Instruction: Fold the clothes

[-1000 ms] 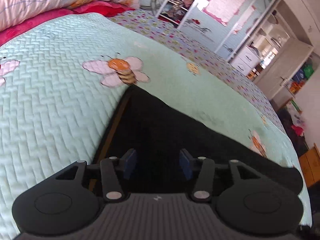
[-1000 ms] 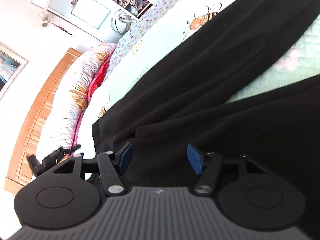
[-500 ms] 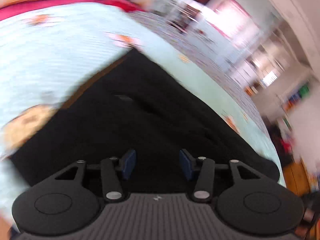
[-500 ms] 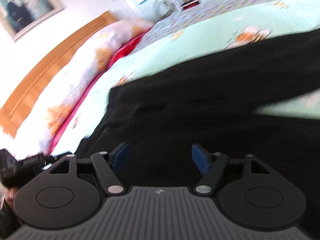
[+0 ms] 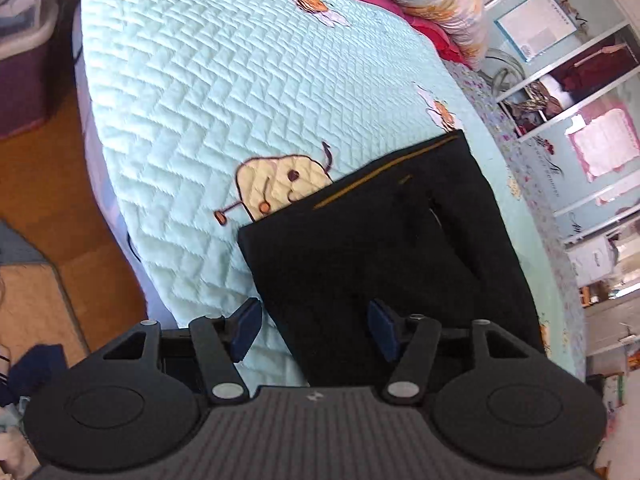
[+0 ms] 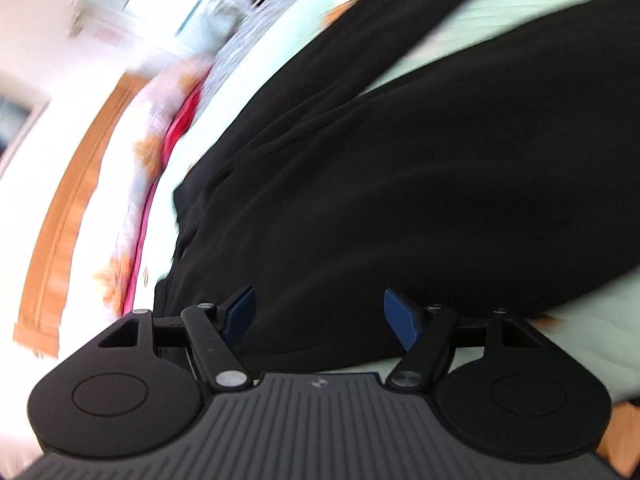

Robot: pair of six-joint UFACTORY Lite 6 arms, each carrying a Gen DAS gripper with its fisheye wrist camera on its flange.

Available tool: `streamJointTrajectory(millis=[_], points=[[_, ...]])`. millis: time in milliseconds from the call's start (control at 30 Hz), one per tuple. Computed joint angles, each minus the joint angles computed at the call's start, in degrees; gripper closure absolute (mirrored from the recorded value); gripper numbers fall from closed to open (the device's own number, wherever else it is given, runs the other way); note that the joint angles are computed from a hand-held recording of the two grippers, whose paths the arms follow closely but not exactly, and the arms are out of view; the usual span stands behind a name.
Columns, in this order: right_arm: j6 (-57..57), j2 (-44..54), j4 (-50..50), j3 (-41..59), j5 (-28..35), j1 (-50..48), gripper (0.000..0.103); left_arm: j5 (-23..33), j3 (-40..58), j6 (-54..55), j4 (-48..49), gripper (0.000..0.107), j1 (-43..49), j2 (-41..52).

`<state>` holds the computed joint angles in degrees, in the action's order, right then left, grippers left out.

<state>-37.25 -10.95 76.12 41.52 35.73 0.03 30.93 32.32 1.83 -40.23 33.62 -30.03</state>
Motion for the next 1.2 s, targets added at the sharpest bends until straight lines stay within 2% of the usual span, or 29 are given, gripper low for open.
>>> streamJointTrajectory(millis=[100,133,267,333,500,633,667,700,733,767,833,867,1000,1133,1200], points=[[0.96,-7.01,-1.25,-7.62,3.41,-9.64,0.03,-2.22,-0.23,3.26,-3.59,0.043,-0.74,2.42],[0.78,-8.39,-1.23,-9.65,5.39,-13.22,0.03,-2.89,-0.12,4.21,-5.04,0.038,-0.96,3.5],[1.96,-10.32,-2.51,-13.19,11.22,-22.93,0.03,-6.28,-0.39,4.17,-5.92,0.034,-3.26,5.92],[1.23,-10.74,-3.1,-13.83,12.8,-25.73,0.03,-7.03,-1.91,9.27,-10.12,0.033,-2.75,5.79],[0.26,-11.19,-4.18,-14.44,14.82,-27.4,0.03,-2.91,-4.95,28.39,-27.68,0.028,4.33,6.43],[0.32,-11.78,-5.15,-14.29,15.51,-27.14,0.03,2.36,-8.1,33.82,-35.41,0.028,10.59,4.51],[0.21,-12.16,-5.34,-14.4,15.85,-27.65,0.03,3.33,-8.81,35.98,-37.25,0.031,11.76,4.53],[0.79,-12.56,-5.09,-14.61,15.16,-26.7,0.03,3.64,-9.16,36.89,-37.57,0.04,12.38,4.25],[1.19,-12.66,-5.06,-14.69,14.71,-26.13,0.03,3.15,-8.99,36.92,-36.46,0.058,12.19,3.94],[1.26,-12.12,-4.33,-14.59,13.45,-24.76,0.03,2.84,-8.87,37.18,-35.52,0.086,12.1,3.62],[2.09,-12.66,-4.78,-14.76,13.01,-24.62,0.03,4.88,-9.88,39.6,-36.81,0.094,13.75,1.35],[2.65,-12.84,-4.94,-14.69,12.59,-24.52,0.03,6.16,-10.46,40.52,-37.66,0.095,14.71,-0.18],[5.14,-13.77,-5.87,-14.28,10.22,-25.98,0.03,4.03,-9.61,38.36,-36.2,0.096,11.82,-4.17],[6.84,-18.61,-9.27,-16.87,11.19,-36.5,0.03,1.97,-7.46,35.23,-34.29,0.094,8.79,-3.11],[4.97,-18.34,-9.65,-16.67,11.75,-43.29,0.03,1.79,-6.61,33.74,-33.81,0.068,8.62,0.66]])
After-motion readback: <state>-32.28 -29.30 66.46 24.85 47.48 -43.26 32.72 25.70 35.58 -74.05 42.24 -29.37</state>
